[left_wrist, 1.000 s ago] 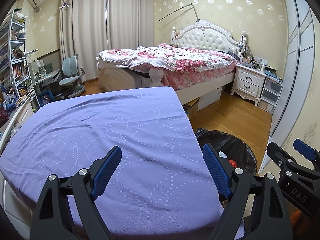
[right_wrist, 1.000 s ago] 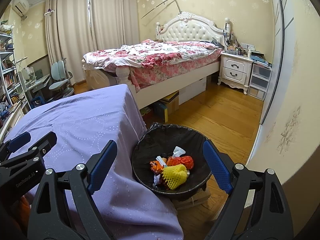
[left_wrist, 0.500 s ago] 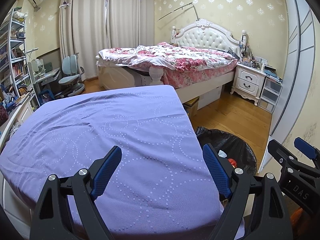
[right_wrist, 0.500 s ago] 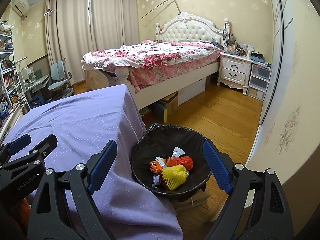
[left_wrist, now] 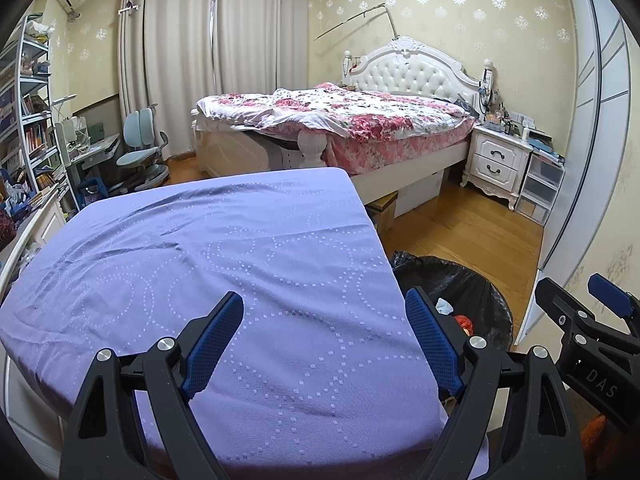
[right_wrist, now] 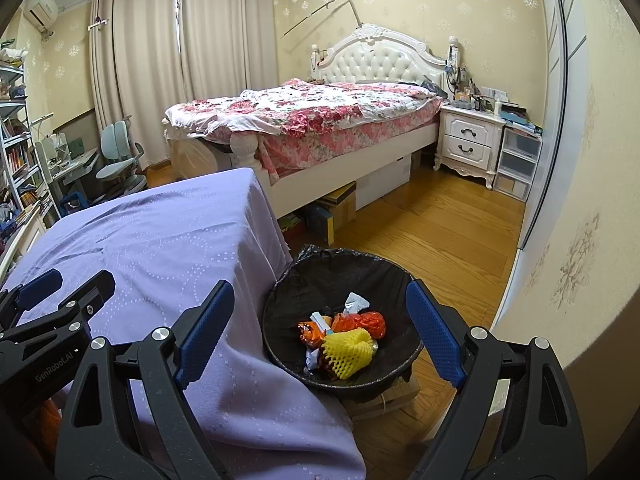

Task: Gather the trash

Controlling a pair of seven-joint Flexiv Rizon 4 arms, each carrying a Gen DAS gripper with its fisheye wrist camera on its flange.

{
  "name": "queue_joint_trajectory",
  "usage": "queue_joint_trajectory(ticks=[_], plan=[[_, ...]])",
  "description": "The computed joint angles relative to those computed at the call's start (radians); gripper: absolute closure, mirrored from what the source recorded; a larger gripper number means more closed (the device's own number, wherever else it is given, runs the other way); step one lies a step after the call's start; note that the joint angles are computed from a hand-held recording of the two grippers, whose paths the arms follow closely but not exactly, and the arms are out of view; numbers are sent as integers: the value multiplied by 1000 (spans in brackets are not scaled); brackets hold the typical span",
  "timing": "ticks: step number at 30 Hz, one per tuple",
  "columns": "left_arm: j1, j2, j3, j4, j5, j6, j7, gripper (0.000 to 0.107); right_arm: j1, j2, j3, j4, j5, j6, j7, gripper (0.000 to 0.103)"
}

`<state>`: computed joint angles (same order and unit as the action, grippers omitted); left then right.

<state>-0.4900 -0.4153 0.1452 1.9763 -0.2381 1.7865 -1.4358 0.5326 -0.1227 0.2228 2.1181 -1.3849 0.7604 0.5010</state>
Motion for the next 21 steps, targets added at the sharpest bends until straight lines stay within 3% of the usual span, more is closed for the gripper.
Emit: queue_joint_trajectory(ticks=[21], plan=[[8, 4, -2, -4, 13, -9, -9, 24, 1, -1, 0, -2, 3, -2, -3, 17]])
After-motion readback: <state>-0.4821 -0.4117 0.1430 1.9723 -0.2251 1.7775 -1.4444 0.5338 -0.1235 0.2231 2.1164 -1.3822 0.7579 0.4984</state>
